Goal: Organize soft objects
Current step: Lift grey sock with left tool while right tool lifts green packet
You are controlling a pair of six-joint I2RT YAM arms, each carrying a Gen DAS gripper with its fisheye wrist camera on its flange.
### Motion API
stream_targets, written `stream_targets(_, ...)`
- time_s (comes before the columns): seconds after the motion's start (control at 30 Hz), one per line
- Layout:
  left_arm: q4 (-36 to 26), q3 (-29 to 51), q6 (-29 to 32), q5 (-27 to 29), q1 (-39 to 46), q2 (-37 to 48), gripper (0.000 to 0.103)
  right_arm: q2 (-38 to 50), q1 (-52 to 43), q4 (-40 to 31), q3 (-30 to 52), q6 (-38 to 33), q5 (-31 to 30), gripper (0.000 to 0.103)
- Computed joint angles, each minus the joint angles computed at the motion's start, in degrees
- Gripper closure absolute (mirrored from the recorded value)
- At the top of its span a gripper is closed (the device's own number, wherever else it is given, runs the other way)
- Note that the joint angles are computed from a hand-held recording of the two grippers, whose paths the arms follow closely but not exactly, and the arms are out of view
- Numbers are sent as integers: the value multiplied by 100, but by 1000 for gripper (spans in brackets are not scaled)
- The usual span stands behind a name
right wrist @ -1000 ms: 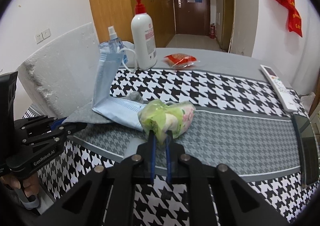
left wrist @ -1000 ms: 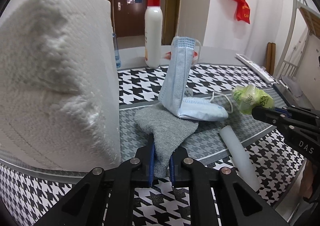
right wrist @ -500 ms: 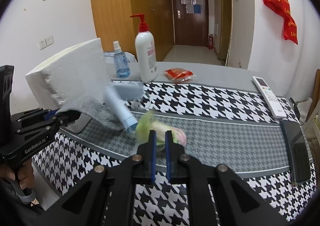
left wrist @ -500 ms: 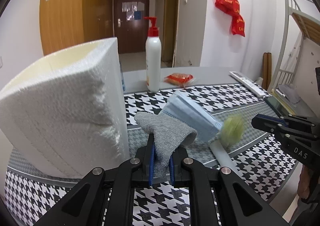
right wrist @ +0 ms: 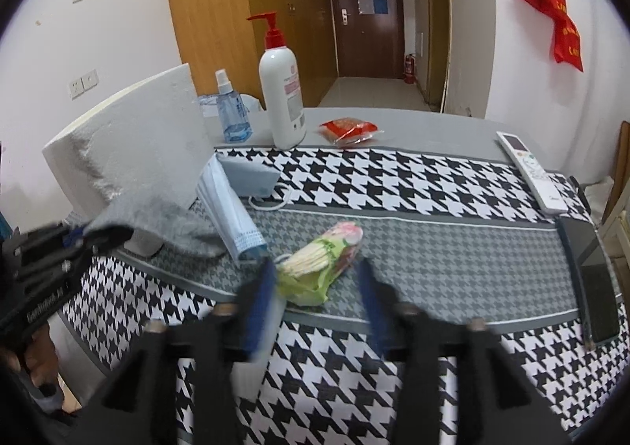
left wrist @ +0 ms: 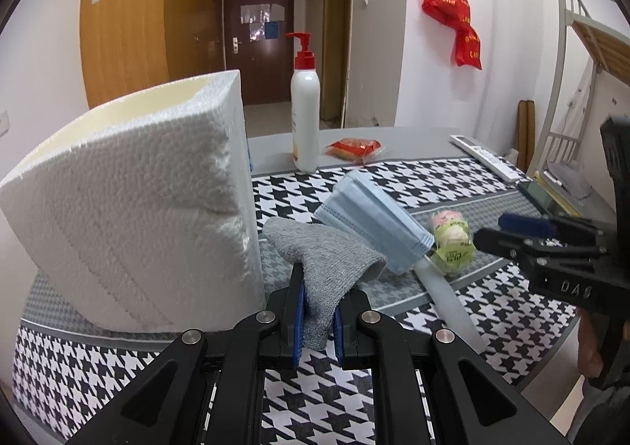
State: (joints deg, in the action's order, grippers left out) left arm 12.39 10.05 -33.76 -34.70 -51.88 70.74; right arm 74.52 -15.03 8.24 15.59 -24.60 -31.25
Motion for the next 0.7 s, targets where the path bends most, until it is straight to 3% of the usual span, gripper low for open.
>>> stream_targets(0.47, 847, -333, -39, 218, 53, 659, 89, 1513, 761, 429, 764, 980, 603, 41)
stream_targets(0.57, 951, -372, 23, 314, 98, 719, 75, 1818, 860, 463, 909, 1086, 682, 41)
stream_targets(0.7, 953, -437, -61, 121, -42, 738, 37, 2139, 961, 424, 1098, 1196, 711, 65)
